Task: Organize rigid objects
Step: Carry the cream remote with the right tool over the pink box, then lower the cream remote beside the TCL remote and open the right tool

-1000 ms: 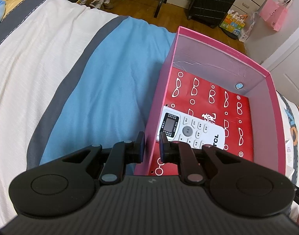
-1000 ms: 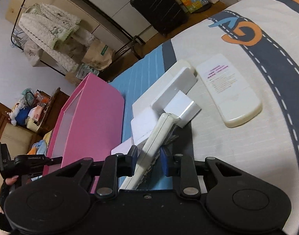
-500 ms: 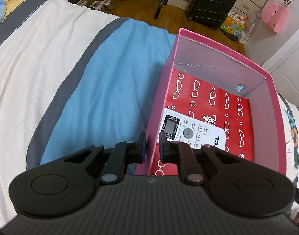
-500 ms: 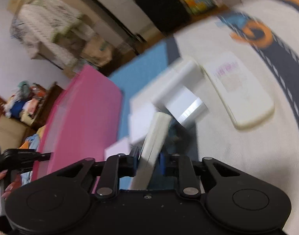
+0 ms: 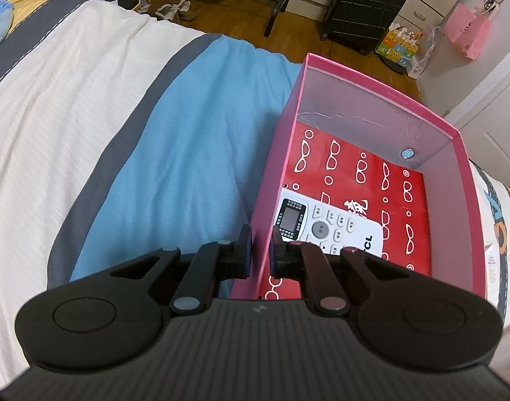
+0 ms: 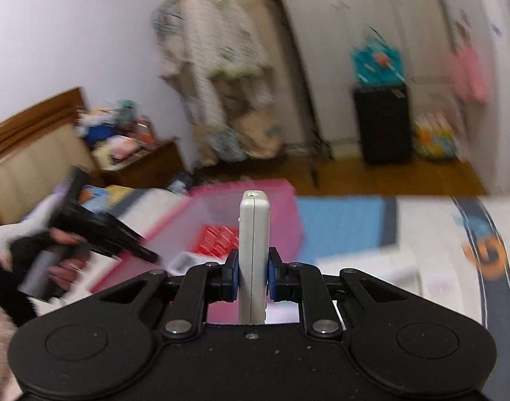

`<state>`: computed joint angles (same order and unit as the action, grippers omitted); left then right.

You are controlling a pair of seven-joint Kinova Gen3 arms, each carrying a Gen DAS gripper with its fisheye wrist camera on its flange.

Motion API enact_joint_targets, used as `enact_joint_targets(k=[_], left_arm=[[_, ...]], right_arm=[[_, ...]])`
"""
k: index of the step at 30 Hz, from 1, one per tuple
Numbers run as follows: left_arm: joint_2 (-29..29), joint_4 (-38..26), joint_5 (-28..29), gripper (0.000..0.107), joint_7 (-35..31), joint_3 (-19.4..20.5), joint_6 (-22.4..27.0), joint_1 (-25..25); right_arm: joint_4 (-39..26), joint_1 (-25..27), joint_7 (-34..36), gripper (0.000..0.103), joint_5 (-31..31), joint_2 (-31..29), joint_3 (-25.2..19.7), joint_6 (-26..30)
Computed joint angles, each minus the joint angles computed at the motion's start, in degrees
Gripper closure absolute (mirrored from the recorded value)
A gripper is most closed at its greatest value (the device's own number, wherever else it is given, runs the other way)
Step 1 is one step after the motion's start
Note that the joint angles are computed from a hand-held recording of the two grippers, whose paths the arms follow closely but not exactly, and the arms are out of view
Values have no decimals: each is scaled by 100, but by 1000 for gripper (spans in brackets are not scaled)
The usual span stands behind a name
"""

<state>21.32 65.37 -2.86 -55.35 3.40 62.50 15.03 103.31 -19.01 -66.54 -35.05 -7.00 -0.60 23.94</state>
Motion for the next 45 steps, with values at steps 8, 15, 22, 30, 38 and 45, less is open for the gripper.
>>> enact_joint_targets(k=[8,15,22,30,38,45], left_arm=[[-26,73,63,98,41,6,-81,-46],[-88,202,220,98,1,29,-203,-151],[-123,296,357,97,-74,53,-304,-245],[-149,374,402,97,-105,51,-402,-269],[-145,392,459,97,-148,59,-433,-305],[-146,377,466,96,-126,56,-423,-298]], right_arm=[[-1155,-2078,394,83,292,564,1472,168],[-2069,-3936,30,83,1923,1764,3099,791],[-3295,-3872,-120,84,3243,2772,2829,1772],[-4429,-3123,-829,82,4347,3314,1466,2707],[-5093,-1531,-1089,84,4044,3567,-572,3734],[-5135,-1023,-631,74,3787,3613,-1219,3869]])
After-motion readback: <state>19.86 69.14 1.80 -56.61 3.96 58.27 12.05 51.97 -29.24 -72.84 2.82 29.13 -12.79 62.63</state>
